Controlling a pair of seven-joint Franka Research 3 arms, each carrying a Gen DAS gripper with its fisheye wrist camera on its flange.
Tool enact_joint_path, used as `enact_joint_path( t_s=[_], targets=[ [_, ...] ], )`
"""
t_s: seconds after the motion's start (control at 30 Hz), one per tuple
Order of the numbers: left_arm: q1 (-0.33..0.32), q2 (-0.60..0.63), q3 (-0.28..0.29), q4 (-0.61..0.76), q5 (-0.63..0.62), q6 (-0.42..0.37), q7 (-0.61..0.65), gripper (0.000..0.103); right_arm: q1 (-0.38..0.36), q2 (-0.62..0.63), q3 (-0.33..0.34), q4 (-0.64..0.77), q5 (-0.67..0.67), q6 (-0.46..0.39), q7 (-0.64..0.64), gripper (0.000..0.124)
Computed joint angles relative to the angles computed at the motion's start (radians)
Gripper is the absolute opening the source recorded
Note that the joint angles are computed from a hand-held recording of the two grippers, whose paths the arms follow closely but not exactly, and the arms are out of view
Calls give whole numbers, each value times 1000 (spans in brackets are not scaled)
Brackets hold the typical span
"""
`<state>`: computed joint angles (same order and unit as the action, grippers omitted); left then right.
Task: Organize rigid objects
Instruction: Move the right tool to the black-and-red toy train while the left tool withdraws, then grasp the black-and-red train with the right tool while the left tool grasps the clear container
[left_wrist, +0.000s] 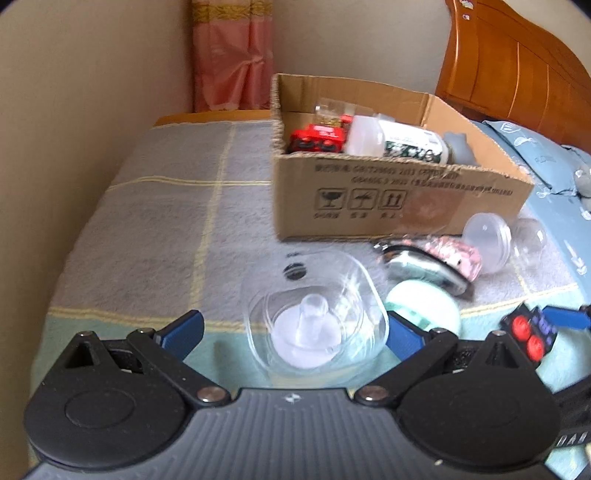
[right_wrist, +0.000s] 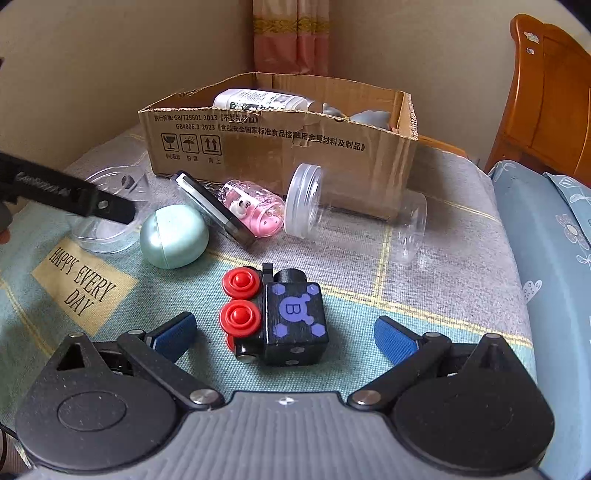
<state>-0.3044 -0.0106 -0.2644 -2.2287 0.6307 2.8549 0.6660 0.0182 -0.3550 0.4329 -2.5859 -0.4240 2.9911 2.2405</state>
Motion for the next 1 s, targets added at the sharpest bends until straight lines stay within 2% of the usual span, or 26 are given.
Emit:
enact_joint_path(
  t_s=[0.2,0.3,0.4,0.5,0.73,0.87,1.0],
  targets=[
    [18,-51,3,-61,33,18,20,102,-17,-2,14,-5,-14,15,13,103],
    [17,-32,-1,-49,-13,12,57,102,-16,-1,11,-8,-12,24,3,103],
    [7,2,0,-30,-113,12,140,102,7,3,-11,-8,9,21,-31,103],
    [2,20,2,-14,-8,0,66,102,46,9,-49,-8,44,20,-88,103],
    [-2,37,14,-3,70,24,6,102,106,29,-101,10,119,-3,-195,103],
    [-5,47,18,7,100,33,-15,102,118,37,-111,12,140,5,-227,103],
    [-5,53,22,12,110,44,-16,102,99,40,-92,11,140,21,-226,103]
  ],
)
